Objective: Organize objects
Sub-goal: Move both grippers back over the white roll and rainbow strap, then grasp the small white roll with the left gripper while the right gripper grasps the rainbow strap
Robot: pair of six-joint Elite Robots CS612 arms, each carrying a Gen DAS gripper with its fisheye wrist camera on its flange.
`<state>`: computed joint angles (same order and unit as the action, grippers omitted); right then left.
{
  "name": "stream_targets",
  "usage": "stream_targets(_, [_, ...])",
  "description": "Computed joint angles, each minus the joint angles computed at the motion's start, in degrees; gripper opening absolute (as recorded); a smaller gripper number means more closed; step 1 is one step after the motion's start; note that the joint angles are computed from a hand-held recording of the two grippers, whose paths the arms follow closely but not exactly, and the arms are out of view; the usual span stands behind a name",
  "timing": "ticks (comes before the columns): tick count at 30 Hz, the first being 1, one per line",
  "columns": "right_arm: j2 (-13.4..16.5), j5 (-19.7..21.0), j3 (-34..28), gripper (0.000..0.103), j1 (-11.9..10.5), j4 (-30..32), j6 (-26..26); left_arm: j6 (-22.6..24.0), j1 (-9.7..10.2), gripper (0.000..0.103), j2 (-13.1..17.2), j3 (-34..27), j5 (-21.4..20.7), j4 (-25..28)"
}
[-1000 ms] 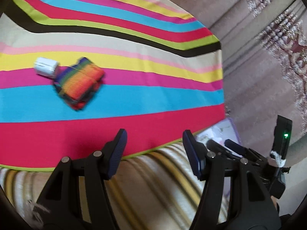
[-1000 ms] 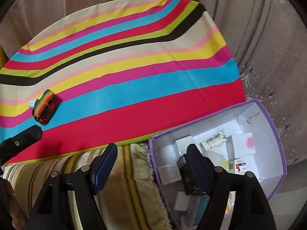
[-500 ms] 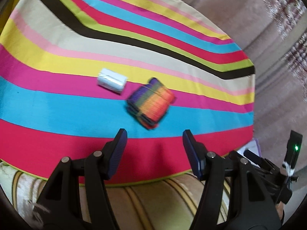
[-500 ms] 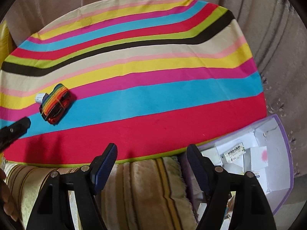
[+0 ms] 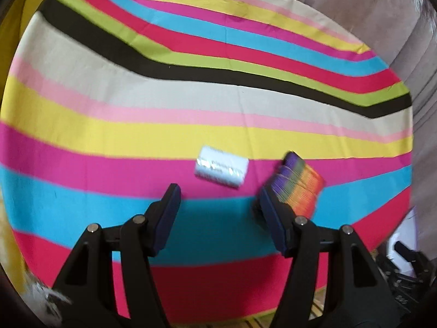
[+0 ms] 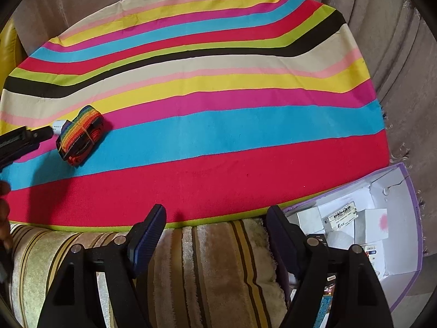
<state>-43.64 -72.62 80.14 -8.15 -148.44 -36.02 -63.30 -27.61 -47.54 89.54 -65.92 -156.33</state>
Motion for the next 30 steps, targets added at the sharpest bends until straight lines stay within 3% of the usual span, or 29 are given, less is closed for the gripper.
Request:
stream_targets(9, [-0.13,0.06,0.29,0.079,0.01,-0.24,-0.12,6.5,1.85,0.064,2.57,-4.19,-2.56,5.25])
stream_targets(11, [-0.16,-0.05,0.42,0.079,0.13,-0.51,-0.44,7.09,2.1,0.059,3.05,-4.65,-3.09,5.37])
stream_targets(12, [-0.18,-0.02,0.48,0.079,0.24,-0.57,-0.75,7.9,1.95,0.049,3.24,-4.93,-2.04,5.78])
stream_targets(19, [-0.43,4.31,-0.29,0.081,0.94,2.93,-1.05,10.0,1.13,0.049,3.15,-4.87,-3.16,5.32])
stream_targets(25, [0.05,5.74,-1.39,0.081,2.53,2.67,0.01,7.27,0.41,0.049,2.01,-3.02,-6.83,2.39])
stream_targets(30, [0.13,6.54,-1.03,0.084,4.52,0.5,-3.85,-0.7,-1.43,0.049,-0.25,-0.93,1.04,6.89])
